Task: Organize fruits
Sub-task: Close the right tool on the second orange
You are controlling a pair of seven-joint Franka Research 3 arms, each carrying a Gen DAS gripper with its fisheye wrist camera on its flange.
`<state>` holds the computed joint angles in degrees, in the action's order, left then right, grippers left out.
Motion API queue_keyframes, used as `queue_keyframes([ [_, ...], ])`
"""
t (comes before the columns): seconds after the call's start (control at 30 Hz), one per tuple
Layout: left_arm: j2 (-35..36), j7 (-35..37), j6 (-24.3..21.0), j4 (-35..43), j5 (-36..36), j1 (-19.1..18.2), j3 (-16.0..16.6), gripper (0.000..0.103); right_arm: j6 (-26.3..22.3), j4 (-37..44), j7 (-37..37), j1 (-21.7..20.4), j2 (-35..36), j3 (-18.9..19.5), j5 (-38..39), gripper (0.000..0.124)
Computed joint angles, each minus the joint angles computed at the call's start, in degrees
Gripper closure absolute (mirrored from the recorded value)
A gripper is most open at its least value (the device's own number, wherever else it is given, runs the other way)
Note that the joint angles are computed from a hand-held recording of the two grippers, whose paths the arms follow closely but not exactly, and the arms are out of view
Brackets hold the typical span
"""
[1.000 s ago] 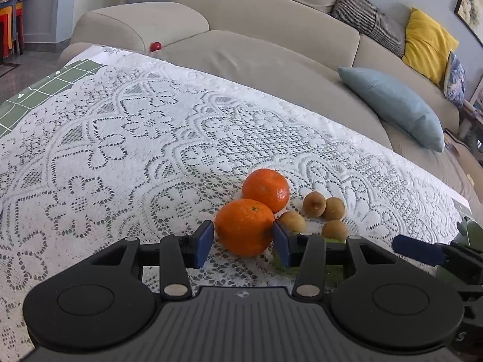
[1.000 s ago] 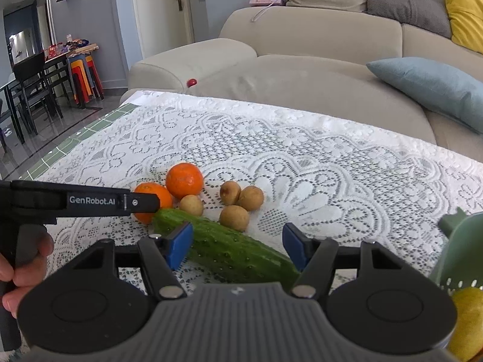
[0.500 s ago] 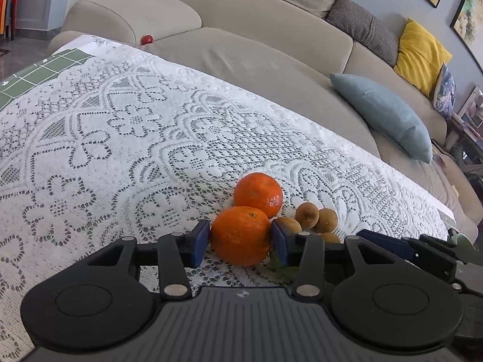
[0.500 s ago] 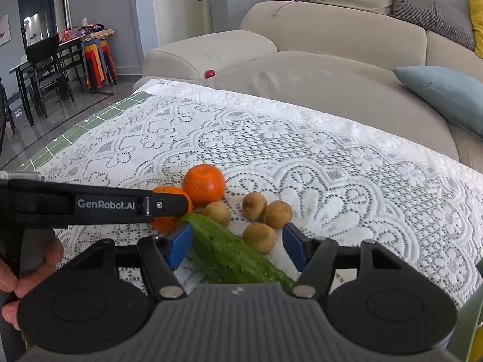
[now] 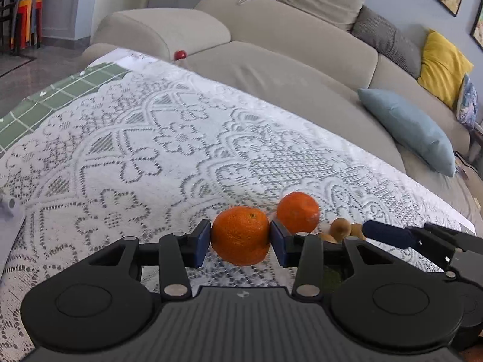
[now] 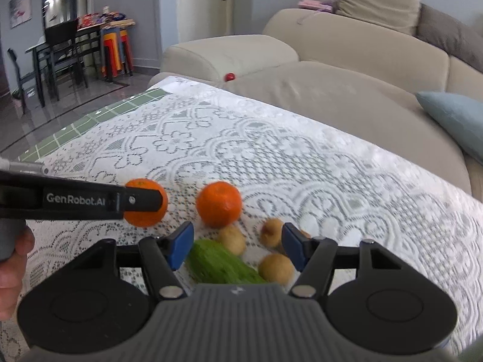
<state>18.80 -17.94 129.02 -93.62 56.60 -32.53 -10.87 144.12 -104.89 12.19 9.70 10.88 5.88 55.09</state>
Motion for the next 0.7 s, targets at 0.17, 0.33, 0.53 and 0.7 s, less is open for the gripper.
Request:
queue_keyframes([
  [0.17,0.0,2.2,0.9,-0.6,-1.6,0.6,-0.1,0.054,-0.3,1.1,-6.2,0.2,1.4,1.0,1.3,0.065],
  [0.33,-0.4,1.0,4.5,-2.1,-2.6,1.7,-0.1,0.05,-0.1,3.1,-7.1,0.5,3.8,1.4,-0.3,0.065],
  [0.53,0.2,0.0,4.3,-1.5,-2.3,1.2,0.3,0.052,-0.3,4.6,-6.7,0.3,5.4,2.1,-1.5,0.066],
  [0.7,0.0,-0.7,4.2,-1.7,-2.0,1.0,0.4,0.053,0.4,4.8,-6.1,0.5,6.1,2.6,-2.3,0.071],
])
